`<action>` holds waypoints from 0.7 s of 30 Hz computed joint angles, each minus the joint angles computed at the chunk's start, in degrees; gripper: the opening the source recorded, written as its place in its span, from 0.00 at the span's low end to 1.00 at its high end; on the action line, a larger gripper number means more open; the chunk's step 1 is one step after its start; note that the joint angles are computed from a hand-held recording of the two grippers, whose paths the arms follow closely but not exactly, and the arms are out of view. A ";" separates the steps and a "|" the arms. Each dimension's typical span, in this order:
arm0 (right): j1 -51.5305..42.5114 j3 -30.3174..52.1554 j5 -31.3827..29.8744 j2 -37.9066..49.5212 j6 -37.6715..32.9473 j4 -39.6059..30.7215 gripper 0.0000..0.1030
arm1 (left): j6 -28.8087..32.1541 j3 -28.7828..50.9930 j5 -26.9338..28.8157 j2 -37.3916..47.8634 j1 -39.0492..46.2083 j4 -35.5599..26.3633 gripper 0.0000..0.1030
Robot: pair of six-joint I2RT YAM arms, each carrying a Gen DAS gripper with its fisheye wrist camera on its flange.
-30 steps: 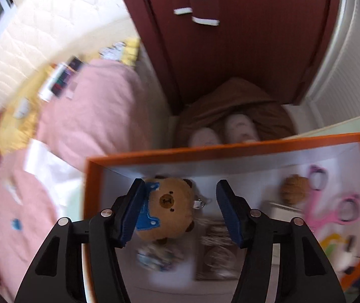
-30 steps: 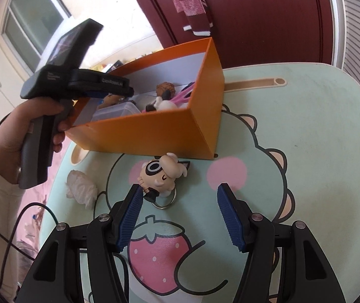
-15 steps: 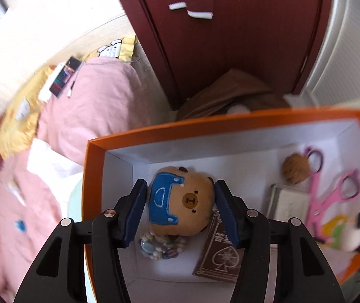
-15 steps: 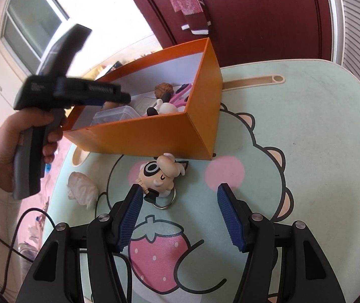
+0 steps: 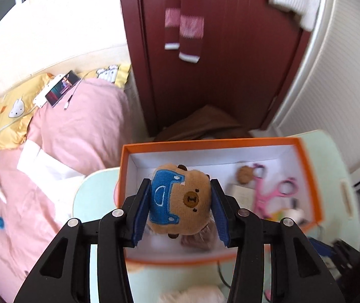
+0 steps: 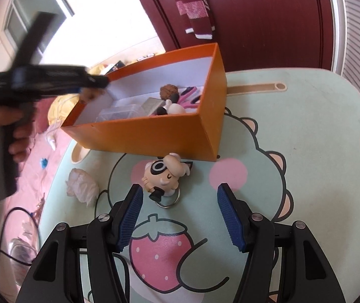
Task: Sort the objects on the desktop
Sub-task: 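Grasp the brown bear plush in the box with the left gripper and lift it, then set the bear plush on the table with the left gripper while the right moves the walnut out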
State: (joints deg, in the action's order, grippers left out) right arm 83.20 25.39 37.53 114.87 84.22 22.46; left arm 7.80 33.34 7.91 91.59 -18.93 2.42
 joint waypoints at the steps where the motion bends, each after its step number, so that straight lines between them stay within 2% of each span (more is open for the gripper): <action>1: 0.27 0.24 0.48 -0.51 -0.04 -1.05 0.59 | 0.64 -1.81 1.35 -2.59 1.09 -0.45 0.45; 4: 1.00 0.71 2.52 -2.97 0.05 -5.25 0.59 | 1.56 -6.97 3.47 -8.57 3.13 -1.01 0.46; 7: 1.73 0.42 4.58 -7.47 -0.60 -9.75 0.59 | 2.33 -10.98 4.69 -8.09 5.55 1.48 0.46; 12: -1.53 0.96 5.64 -15.64 -8.97 -14.57 0.59 | 0.56 -15.55 7.18 -3.92 7.50 8.32 0.46; 14: -4.34 1.75 5.30 -18.53 -13.30 -15.75 0.59 | -1.71 -17.23 5.21 -3.76 5.56 10.22 0.46; 19: -16.73 7.52 -3.43 -18.94 -24.40 -16.70 0.58 | -3.19 -17.40 4.97 3.74 3.59 15.19 0.46; 21: -22.68 12.93 -8.92 -14.47 -28.06 -19.10 0.46 | -4.24 -16.64 3.50 8.58 2.12 18.18 0.46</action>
